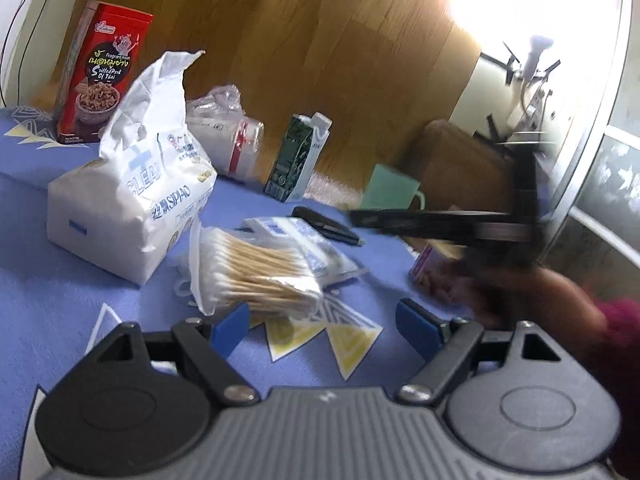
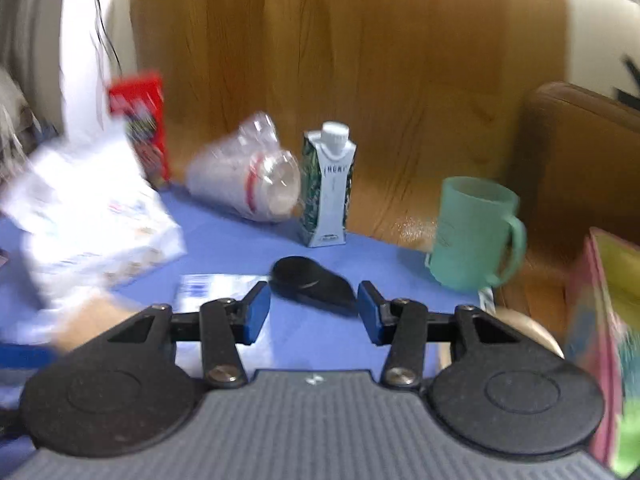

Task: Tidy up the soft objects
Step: 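Grasp the black mouse with the right gripper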

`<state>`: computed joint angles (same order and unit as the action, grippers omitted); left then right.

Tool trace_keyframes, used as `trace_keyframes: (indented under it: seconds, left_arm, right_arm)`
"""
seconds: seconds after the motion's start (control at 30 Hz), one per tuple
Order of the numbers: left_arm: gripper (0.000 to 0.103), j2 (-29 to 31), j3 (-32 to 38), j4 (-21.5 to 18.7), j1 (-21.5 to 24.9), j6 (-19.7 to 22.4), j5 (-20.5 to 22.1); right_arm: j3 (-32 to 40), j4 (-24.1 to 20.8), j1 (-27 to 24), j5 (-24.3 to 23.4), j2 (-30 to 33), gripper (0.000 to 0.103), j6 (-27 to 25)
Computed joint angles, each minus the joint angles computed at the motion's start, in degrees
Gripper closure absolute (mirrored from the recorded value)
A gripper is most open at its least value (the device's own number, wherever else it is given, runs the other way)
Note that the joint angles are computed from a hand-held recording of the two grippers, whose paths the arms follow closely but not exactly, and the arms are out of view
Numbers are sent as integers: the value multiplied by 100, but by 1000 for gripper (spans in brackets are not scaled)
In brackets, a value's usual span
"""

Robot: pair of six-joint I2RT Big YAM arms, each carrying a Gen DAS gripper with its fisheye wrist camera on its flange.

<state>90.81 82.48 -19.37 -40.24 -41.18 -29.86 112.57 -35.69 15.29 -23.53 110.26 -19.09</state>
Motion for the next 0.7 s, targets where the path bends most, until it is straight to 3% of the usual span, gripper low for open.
trace_keyframes:
  seconds: [0.1, 0.17, 0.2, 0.33, 0.7]
  left_arm:
    - [20, -40, -90, 197, 10, 59, 58]
    - [20, -48, -120, 307, 31, 108, 151]
    - [20, -46, -128, 344, 33, 107, 168]
    - [19, -116, -283, 617, 68, 56, 292]
    - [19, -135, -318, 616, 79, -72, 243]
  right_arm:
    - [1024, -750, 211, 587, 704, 51, -474]
    - [1923, -1539, 253, 617, 1258, 44, -649]
    - [2030, -1519, 244, 516, 1339, 39, -583]
    - [2823, -2241, 203, 180, 1749, 57, -61]
    - [152, -771, 149, 515, 193, 60, 64]
